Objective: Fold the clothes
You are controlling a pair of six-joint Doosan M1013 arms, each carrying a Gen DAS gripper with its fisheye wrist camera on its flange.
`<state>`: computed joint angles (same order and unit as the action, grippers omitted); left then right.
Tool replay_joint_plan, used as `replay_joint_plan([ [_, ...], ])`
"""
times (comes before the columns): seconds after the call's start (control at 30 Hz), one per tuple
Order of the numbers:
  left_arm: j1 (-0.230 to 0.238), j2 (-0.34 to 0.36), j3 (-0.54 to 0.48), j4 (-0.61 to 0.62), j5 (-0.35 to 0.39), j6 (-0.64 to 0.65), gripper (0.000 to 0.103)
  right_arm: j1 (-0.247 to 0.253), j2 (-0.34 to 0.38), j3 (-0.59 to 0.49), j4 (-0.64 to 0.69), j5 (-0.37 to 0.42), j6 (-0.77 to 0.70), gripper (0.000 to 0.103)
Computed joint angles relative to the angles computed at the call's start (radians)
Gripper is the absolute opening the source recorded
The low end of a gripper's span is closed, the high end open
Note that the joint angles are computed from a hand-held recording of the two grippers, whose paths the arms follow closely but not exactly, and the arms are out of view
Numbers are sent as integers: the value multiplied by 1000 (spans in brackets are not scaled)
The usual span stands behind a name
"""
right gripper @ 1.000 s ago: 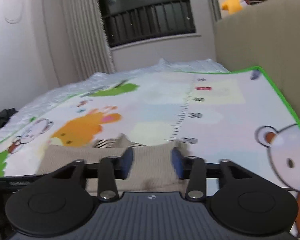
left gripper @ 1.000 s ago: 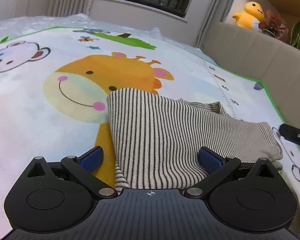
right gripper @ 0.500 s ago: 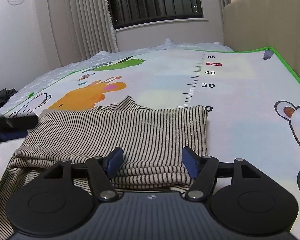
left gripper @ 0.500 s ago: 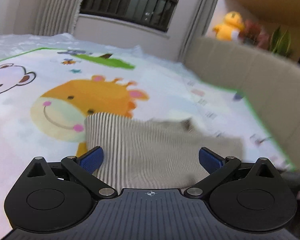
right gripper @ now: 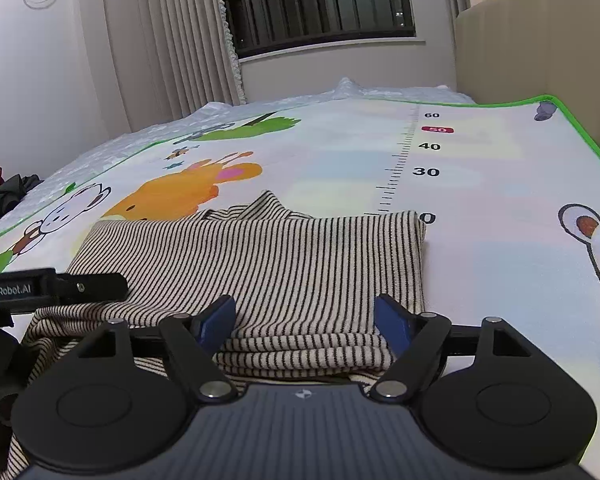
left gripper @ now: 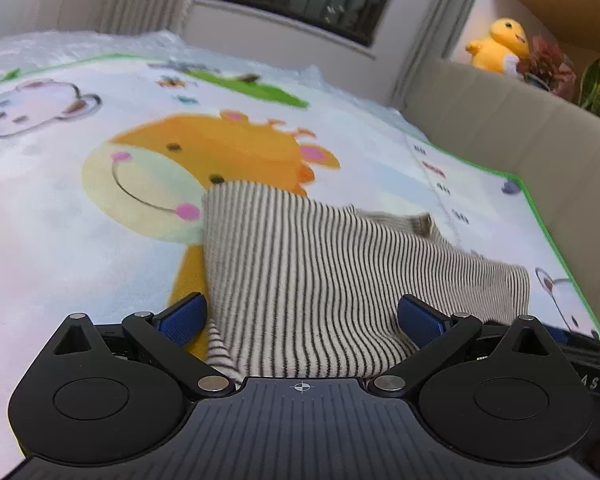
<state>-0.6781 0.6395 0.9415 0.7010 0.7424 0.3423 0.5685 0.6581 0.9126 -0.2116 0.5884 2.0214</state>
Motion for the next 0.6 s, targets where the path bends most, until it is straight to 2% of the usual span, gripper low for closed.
replay_joint_plan([
  [0.1,-12,-23,43,105,-81,-40,103,0,1,-3,16,2,-24,85],
  [0.13,-15,-30,57,137,-111,-50,103,-3,3,-6,43,4,-53,91],
  [0.17,-17,-37,70,172,-140,-64,103,-8,6,-14,105,11,-115,103],
  [0.2,-19,-43,79,189,-167,-61,103,-13,12,-28,151,31,-164,103],
  [0.23,-17,-39,77,154,-177,-23,103,-16,19,-44,179,54,-198,103],
  [0.27,-12,-27,57,67,-154,56,103,-17,22,-54,194,70,-217,103],
  [0.33,-2,-7,24,-42,-105,126,103,-21,22,-58,220,81,-240,103],
  [0.4,-1,-3,17,-51,-94,134,103,-29,12,-44,268,63,-249,103],
  [0.47,-2,-2,17,-44,-90,135,103,-33,1,-36,273,48,-220,94],
  [0.53,-5,2,12,-37,-83,137,103,-27,-10,-35,208,9,-187,89],
  [0.6,-5,-1,18,-34,-86,134,103,-22,-1,-67,140,-15,-171,78],
])
